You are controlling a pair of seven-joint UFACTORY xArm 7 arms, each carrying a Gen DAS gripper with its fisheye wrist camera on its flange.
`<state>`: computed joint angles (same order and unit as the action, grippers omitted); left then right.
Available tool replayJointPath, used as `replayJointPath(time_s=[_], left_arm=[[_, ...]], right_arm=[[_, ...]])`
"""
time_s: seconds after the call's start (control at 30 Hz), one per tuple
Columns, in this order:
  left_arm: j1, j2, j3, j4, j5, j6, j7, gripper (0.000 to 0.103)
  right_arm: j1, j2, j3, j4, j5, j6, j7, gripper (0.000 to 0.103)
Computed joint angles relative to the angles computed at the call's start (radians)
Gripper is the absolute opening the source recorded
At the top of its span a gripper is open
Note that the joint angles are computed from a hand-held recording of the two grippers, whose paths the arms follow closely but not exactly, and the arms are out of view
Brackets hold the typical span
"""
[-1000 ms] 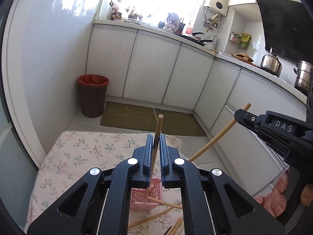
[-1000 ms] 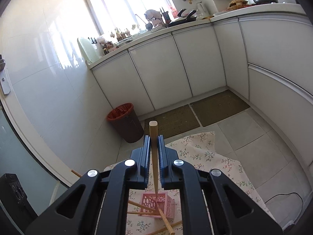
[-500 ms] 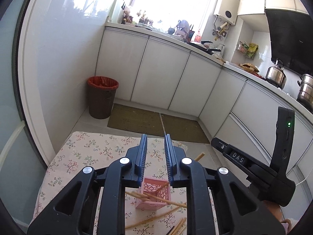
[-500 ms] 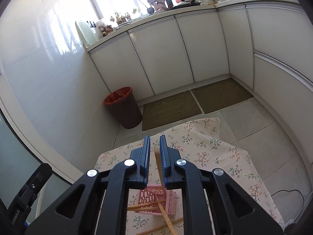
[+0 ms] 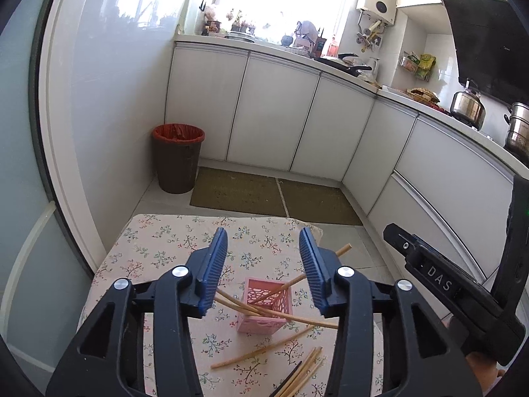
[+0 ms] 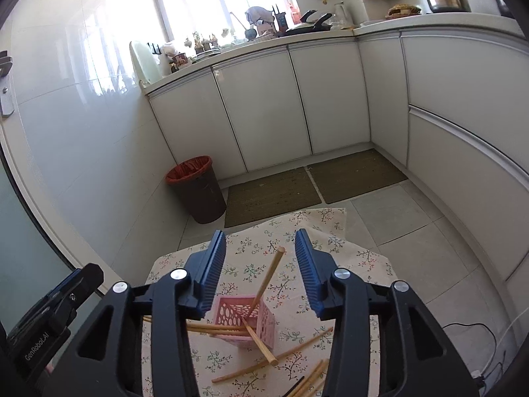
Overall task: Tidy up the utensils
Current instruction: 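Open the left gripper to drop the chopstick into the cup and withdraw, then lower the left gripper onto the chopstick pile and close on one wooden chopstick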
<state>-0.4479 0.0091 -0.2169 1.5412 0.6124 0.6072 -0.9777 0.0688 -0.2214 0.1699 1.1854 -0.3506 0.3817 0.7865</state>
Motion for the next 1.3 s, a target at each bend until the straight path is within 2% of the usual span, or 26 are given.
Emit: replayJointPath(time_s=[0.17, 0.33, 0.47, 0.57, 0.83, 1.1, 1.23, 1.3], left_arm=[[-0.005, -0.036, -0.016, -0.030, 0.039, 0.035, -0.023, 0.066], [-0.004, -0.067, -0.041, -0.063, 0.048, 0.067, -0.021, 0.074], [-0.001, -0.099, -0.065, -0.097, 0.059, 0.088, -0.034, 0.089], [0.004, -0.123, -0.084, -0.123, 0.066, 0.108, -0.044, 0.094], [0.013, -0.165, -0.106, -0.202, -0.026, 0.148, 0.028, 0.096], [-0.016, -0.108, -0.082, -0.227, -0.240, 0.228, 0.204, 0.096], [-0.030, -0.057, -0.058, -0.209, -0.384, 0.259, 0.282, 0.096], [-0.038, -0.008, -0.050, -0.180, -0.467, 0.301, 0.341, 0.096]], right_arm=[[-0.051, -0.100, 0.040, -0.093, -0.078, 0.016, 0.091, 0.071], [-0.058, -0.163, 0.048, -0.146, -0.055, 0.060, 0.098, 0.082], [-0.075, -0.225, 0.059, -0.219, -0.041, 0.042, 0.123, 0.093], [-0.066, -0.263, 0.048, -0.266, 0.004, 0.048, 0.110, 0.094], [-0.060, -0.385, 0.014, -0.427, 0.110, 0.067, 0.066, 0.096], [0.003, -0.449, -0.086, -0.619, 0.276, 0.128, -0.050, 0.096], [0.037, -0.446, -0.135, -0.685, 0.372, 0.131, -0.112, 0.096], [0.042, -0.442, -0.145, -0.702, 0.402, 0.136, -0.140, 0.096]])
